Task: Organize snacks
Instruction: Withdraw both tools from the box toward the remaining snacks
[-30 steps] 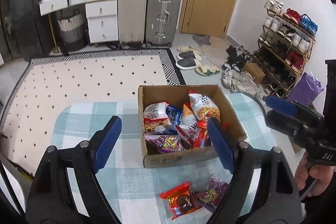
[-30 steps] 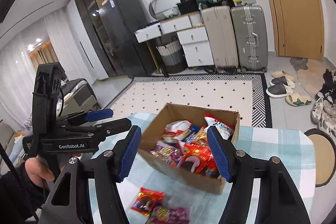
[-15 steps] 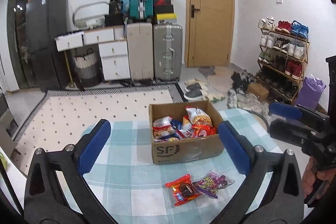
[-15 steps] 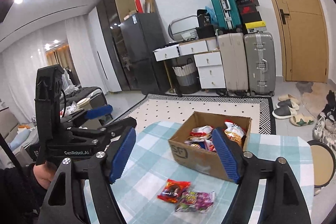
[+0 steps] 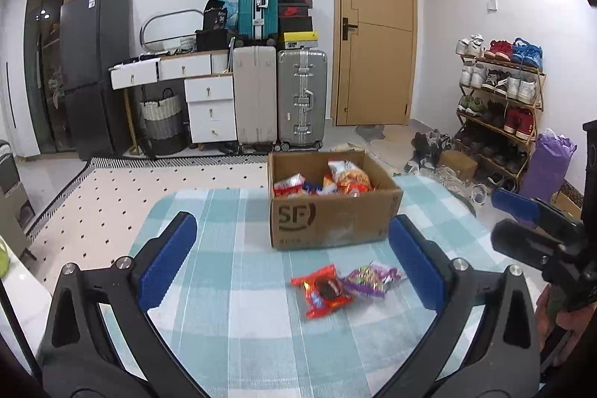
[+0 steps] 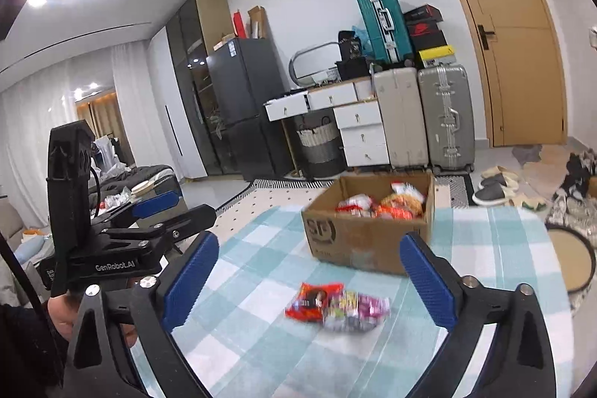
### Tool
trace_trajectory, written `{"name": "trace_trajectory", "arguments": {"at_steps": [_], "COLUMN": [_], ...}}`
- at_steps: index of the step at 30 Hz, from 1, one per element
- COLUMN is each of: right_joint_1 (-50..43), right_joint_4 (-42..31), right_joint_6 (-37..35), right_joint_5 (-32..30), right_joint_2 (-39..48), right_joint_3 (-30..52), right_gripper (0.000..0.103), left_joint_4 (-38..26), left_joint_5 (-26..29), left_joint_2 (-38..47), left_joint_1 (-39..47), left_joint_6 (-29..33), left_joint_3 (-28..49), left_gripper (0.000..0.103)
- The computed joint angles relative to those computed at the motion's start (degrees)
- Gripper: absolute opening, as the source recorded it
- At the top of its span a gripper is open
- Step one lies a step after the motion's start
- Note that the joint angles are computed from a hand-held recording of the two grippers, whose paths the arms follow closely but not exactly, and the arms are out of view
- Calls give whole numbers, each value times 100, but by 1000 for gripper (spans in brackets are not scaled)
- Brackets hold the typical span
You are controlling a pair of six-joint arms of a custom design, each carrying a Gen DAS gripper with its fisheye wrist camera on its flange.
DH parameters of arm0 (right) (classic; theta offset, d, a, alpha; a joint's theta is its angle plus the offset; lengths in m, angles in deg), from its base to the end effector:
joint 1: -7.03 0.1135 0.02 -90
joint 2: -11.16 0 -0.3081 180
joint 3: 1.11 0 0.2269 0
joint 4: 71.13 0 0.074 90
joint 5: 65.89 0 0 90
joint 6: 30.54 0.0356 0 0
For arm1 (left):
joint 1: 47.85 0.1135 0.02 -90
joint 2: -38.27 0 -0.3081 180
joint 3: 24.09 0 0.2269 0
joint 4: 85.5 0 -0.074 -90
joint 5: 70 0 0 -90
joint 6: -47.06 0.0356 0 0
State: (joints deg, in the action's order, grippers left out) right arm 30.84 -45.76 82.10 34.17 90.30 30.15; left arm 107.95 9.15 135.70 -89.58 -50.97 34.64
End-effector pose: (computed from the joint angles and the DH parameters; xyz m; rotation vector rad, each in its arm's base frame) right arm 0.1991 0.0811 0.2060 0.0958 1.9724 0.3599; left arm 0.2548 -0.2183 0.2307 0.4687 1.9668 -0.3645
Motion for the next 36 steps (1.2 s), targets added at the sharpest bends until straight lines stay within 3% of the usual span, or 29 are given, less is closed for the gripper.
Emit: {"name": "trace_trajectory", "arguments": {"at_steps": [5, 11, 21, 36], "right_joint_1": [239, 272, 147, -449], "right_joint_4": [1287, 3155, 4092, 2633], "right_joint_6": [310, 580, 531, 237], "right_joint_5": [201, 160, 0, -604], "right_joint_2": [827, 2491, 3756, 3578], "right_joint_3": [-714, -1262, -1275, -292], "right_gripper": [101, 101, 101, 101], "left_joint_4": [910, 1774, 2558, 2566], "left_joint_5": [146, 461, 757, 1235], "left_joint_2": [580, 1555, 2612, 2972], "left_joint_1": [83, 248, 406, 602], "left_joint_6": [-291, -507, -592, -810], "left_joint_3": [-606, -834, -660, -408], "left_gripper": [103, 103, 103, 103]}}
